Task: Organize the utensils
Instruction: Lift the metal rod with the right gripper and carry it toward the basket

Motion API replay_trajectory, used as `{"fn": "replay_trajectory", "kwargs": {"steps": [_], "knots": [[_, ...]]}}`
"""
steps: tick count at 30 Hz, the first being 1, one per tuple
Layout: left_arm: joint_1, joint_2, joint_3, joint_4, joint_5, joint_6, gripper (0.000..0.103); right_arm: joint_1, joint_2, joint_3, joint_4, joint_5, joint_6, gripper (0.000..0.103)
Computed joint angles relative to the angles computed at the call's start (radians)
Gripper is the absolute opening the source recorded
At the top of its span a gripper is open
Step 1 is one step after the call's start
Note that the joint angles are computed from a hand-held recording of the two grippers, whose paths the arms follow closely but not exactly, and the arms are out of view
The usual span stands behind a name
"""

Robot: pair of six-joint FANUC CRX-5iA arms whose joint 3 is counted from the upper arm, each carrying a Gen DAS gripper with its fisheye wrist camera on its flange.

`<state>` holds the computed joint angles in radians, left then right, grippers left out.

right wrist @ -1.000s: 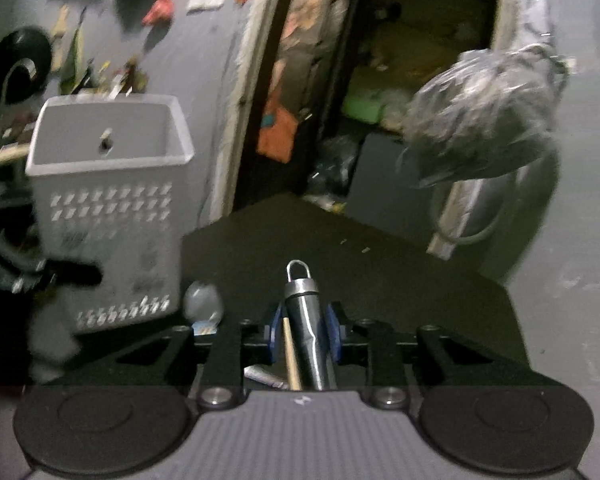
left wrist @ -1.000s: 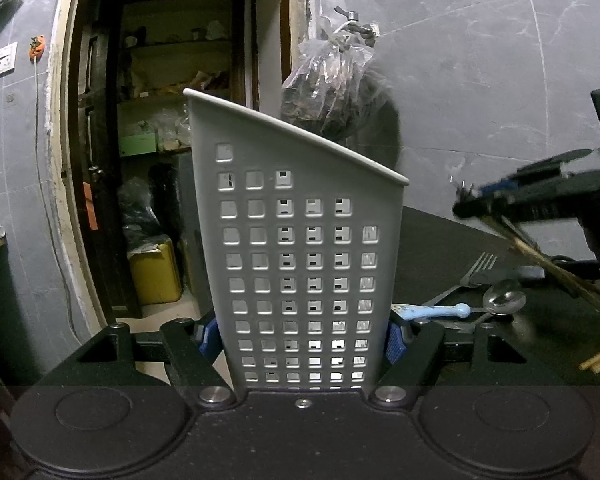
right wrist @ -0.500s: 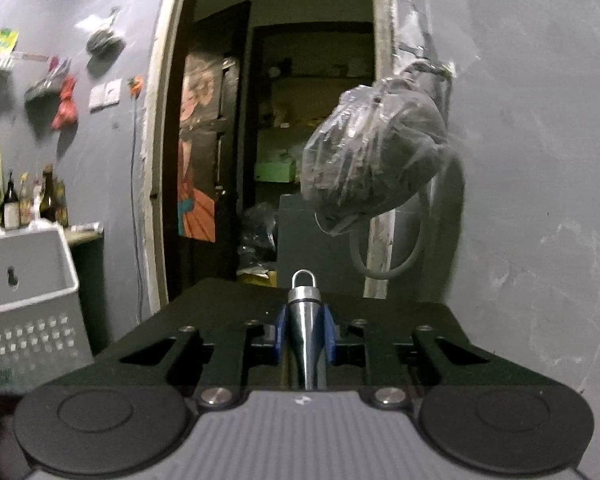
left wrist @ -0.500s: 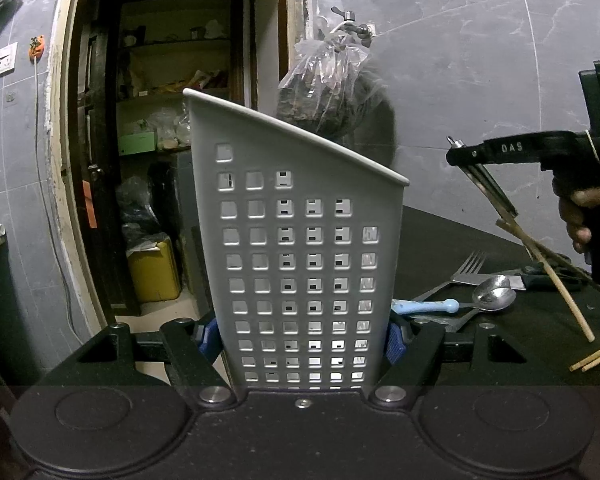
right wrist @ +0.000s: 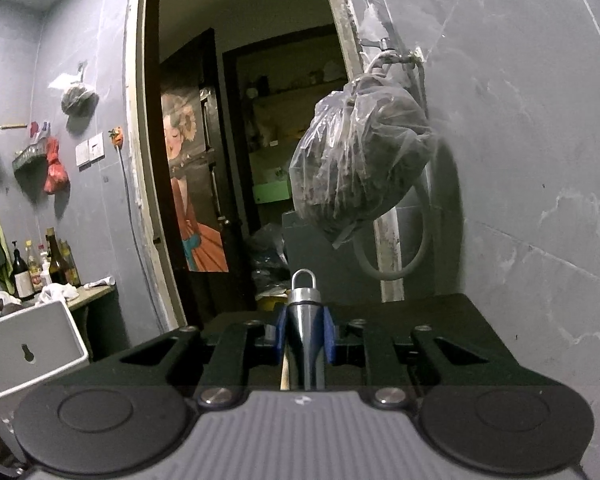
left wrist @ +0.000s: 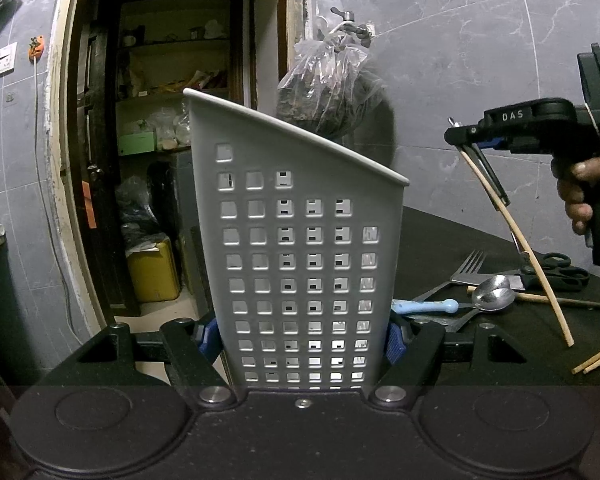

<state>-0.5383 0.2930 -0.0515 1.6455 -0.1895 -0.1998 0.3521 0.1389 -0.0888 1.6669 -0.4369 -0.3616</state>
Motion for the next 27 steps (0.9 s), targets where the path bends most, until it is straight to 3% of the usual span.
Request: {"fn": "replay_trajectory", "kwargs": {"steps": [5,10,21,24,27], "knots": [[0.001,-0.004,-0.003,-0.012,0.0,0.011,0.075,0.016,-0.003,0.015,-0.048,-0.021,0.031,0.021],[0.003,-0.006,-0.007,-0.017,-0.005,0.014,0.075,0.058,0.005,0.032,-0.1,-0.109,0.106,0.02],[0.025,-0.006,0.001,-0.094,-0.035,0.077,0.075,0.105,0.005,0.05,0.004,-0.184,0.062,0.02],[0.032,-0.008,0.001,-0.121,-0.045,0.099,0.075,0.118,0.004,0.068,0.069,-0.16,0.023,0.02],[0.034,-0.012,-0.002,-0.128,-0.049,0.104,0.075,0.108,-0.005,0.081,0.225,-0.094,-0.103,0.02]]}}
